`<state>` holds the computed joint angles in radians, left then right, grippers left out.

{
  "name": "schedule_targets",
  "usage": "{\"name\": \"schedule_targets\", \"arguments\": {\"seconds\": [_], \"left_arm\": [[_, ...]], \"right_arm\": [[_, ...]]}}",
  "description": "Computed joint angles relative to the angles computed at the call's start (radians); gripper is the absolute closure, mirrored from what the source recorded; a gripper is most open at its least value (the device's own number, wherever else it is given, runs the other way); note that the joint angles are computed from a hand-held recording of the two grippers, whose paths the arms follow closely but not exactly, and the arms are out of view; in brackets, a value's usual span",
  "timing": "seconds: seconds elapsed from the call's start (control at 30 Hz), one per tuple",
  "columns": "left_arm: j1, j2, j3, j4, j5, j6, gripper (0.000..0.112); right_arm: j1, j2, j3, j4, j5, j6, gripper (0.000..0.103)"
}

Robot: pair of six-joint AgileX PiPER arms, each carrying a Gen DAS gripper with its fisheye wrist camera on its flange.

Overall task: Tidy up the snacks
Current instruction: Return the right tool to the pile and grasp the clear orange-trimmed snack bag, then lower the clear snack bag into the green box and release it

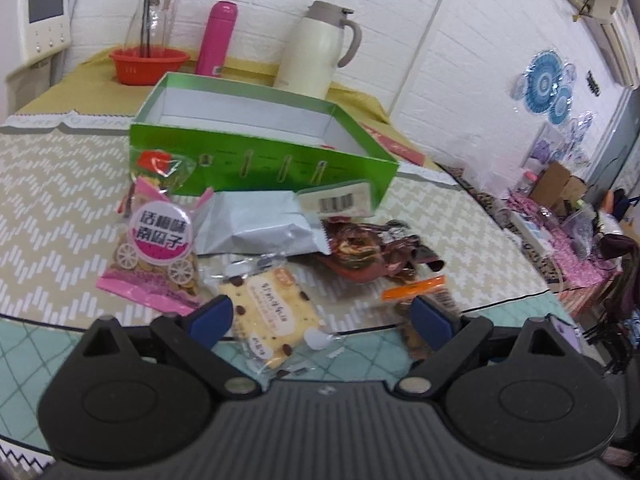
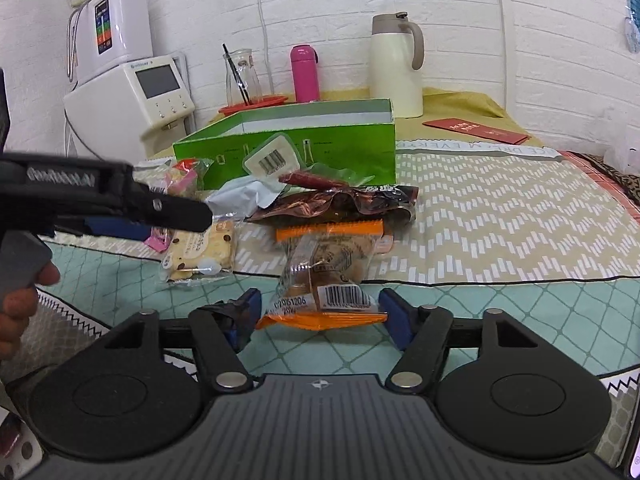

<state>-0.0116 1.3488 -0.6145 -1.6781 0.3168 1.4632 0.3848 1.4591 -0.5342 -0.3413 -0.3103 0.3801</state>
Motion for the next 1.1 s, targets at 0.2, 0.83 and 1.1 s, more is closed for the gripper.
{"name": "schedule_targets", "arguments": {"seconds": [0.2, 0.83, 1.1], "left_arm": [[-0.009, 0.105, -0.079, 0.046, 0.140, -0.026, 0.020], [-0.003, 0.239, -0.149, 0.081, 0.347, -0.066, 0.027], [0.050, 0.271, -0.138, 0.082, 0.404, -0.047, 0.030]], "right_arm": [[-0.025, 0.008, -0.007, -0.245, -0.017, 0.188, 0.001], [-0.049, -0.033, 0.020, -0.156, 0.003, 0.146, 0.000], [-0.059, 0.005, -0.030, -0.371, -0.015, 0.337, 0.000]]}}
